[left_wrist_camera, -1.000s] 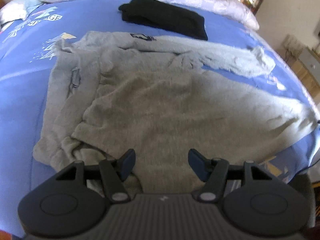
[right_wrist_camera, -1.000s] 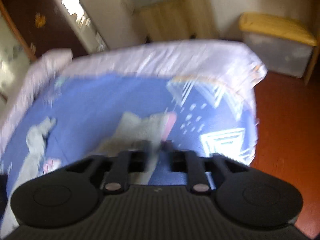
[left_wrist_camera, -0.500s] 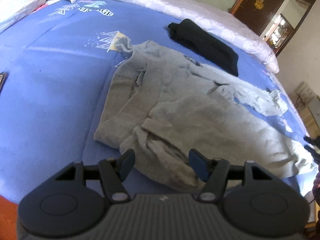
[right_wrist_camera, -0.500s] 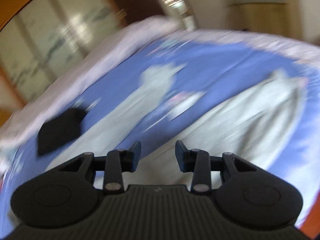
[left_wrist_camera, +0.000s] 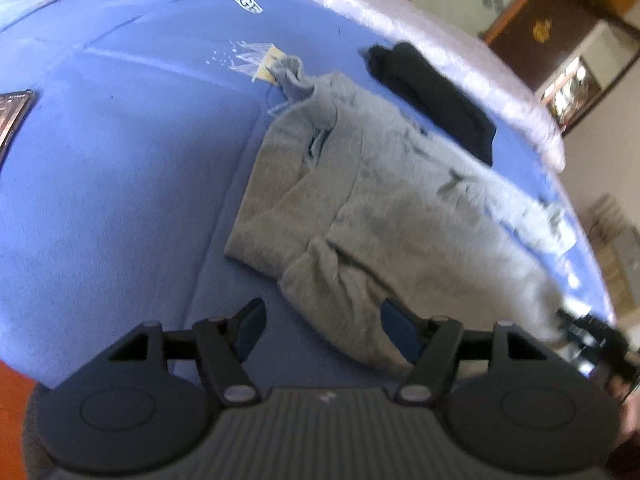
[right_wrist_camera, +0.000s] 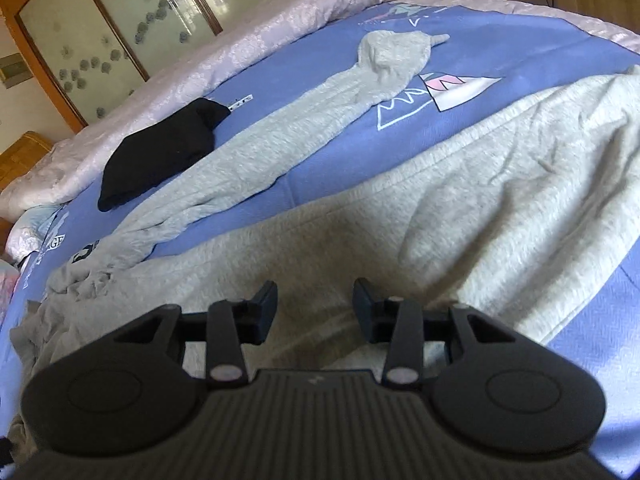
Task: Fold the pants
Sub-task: 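Release the grey leg from the right gripper, laying it flat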
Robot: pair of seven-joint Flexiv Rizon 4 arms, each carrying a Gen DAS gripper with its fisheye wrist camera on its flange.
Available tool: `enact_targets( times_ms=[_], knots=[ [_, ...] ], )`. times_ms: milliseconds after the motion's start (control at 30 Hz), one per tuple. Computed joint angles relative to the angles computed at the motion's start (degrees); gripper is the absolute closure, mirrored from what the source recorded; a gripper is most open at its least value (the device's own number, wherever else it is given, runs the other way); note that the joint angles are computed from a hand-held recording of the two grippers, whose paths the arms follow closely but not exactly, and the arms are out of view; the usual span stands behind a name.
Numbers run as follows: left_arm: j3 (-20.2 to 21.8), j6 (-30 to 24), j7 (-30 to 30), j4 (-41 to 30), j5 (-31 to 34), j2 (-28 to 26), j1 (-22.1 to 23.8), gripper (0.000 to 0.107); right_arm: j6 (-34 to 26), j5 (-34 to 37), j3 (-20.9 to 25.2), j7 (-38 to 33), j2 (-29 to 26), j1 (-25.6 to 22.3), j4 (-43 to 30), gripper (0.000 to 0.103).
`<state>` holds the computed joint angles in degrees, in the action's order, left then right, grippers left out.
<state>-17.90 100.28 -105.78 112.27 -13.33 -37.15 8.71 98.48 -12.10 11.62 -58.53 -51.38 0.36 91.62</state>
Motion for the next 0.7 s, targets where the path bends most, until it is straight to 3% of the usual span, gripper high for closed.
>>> enact_targets(
  times_ms=[133, 267, 700],
  knots=[
    [-0.47, 1.14, -0.61, -0.04, 0.47, -0.03, 0.18, 0.033, 1.95, 0.32, 1.26, 0.23, -0.39, -0.99, 0.35, 0.058],
    [1.18, -0.86, 0.14, -1.00, 0.33, -0.35, -1.59, 0.033, 1.95, -0.51, 1.77, 0.51, -0.90, -1.55, -0.14, 0.057],
    [0.62, -1.48, 0.62, -0.81, -1.08, -0.58, -1.34, 0.033, 2.47, -1.51, 2.36, 1.13, -0.89, -2.11, 0.35, 0.057]
  ],
)
